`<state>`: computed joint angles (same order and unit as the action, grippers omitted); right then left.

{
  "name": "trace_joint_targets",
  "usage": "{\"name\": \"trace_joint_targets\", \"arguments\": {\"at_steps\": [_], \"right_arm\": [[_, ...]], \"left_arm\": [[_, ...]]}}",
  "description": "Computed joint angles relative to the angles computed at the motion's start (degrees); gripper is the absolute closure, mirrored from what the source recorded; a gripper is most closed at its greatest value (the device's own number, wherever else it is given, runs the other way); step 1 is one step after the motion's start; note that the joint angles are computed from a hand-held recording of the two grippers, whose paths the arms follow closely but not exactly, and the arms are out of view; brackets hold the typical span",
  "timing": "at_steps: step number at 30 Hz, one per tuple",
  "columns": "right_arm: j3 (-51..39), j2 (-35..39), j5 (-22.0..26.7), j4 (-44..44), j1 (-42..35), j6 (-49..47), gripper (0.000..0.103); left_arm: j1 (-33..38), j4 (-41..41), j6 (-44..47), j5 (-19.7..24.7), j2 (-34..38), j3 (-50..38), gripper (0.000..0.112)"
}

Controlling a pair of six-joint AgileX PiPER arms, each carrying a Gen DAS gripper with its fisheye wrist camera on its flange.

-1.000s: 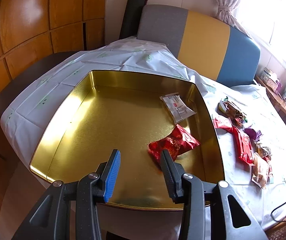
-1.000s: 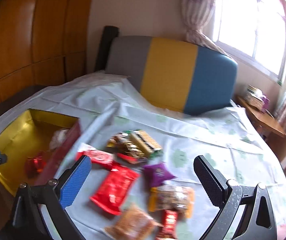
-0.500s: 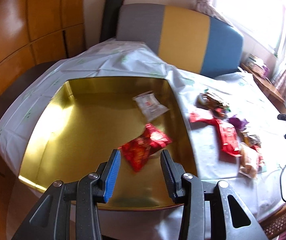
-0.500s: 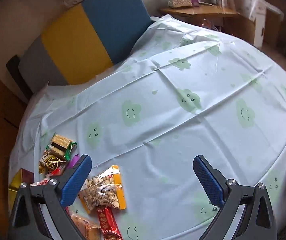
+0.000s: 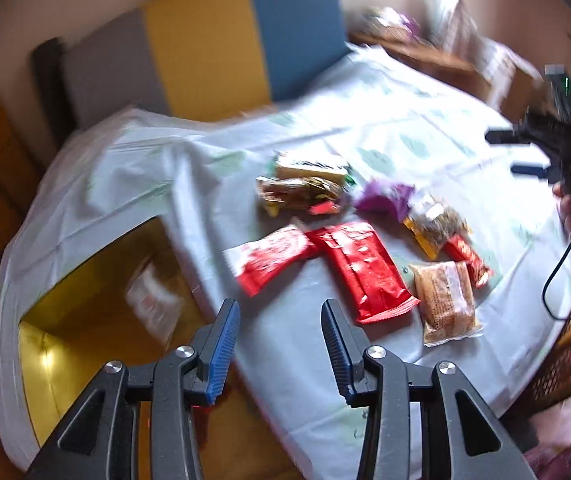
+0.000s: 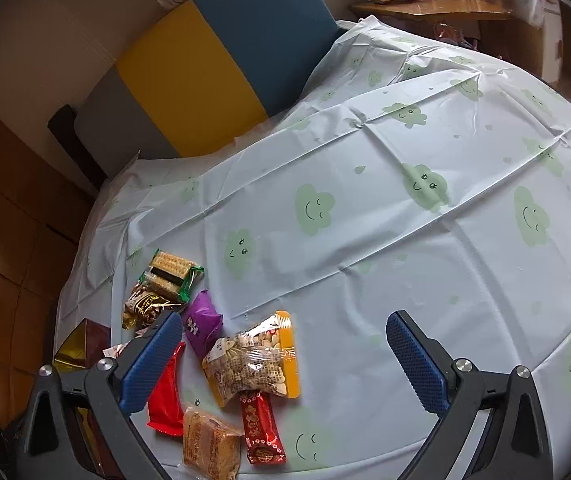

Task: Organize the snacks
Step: 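Move the left tool back to the snack pile, then grasp the red-and-white printed packet with the left tool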

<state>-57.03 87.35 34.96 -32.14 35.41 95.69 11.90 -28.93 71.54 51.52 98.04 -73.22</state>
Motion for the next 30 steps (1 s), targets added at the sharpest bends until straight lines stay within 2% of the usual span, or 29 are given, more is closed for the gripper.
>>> {"name": "trace_joint_targets", "arguments": {"at_steps": [3,4,9,14,20,23,24,28,30], "right_arm": [[-0.95,0.52,0.39,0.42,0.59,-1.81,0.000],[-1.11,0.53,0.45,0.20,0.77,-1.99,0.000],[-0.87,0.04,-0.19,-0.29,0.70,-1.83,0.000],[0.04,-0.67,-1.33,-0.18,-0.29,-1.46,0.000],[0.31,-0.69,-2.23,0.16,-0.75,-1.57,0.000],[0.32,-0.57,-1.85,0.31,-0.84,-1.65,0.000],[0.22,-0.52,-1.49,-0.09,-0.66,-1.44,0.000],[-0.96,-0.06,1.46,-2.81,0.74,-0.41,0.001],[-1.05,-0.06,1.92,-3.15,0.89,-0.42,0.001]], "left_arm": [[-5.90,7.22,-3.41,-1.80,3.40,-2.95,0.054],[-7.09,8.37,-3.61,-2.52,4.11,-3.29,0.053],[-12.49,16.81,-9.04,-5.71,10.44,-7.53,0.052],[-15.30,23.65,-13.04,-4.42,16.73,-13.42,0.052],[-16.96,25.43,-14.88,-2.47,21.10,-18.27,0.053],[-16.37,22.50,-16.73,1.02,22.90,-21.29,0.067],[-16.05,21.59,-16.49,1.25,22.72,-20.98,0.078],[-15.04,18.84,-16.10,-4.17,18.69,-13.62,0.083],[-14.16,17.04,-16.34,-4.76,16.74,-10.67,0.083]]}}
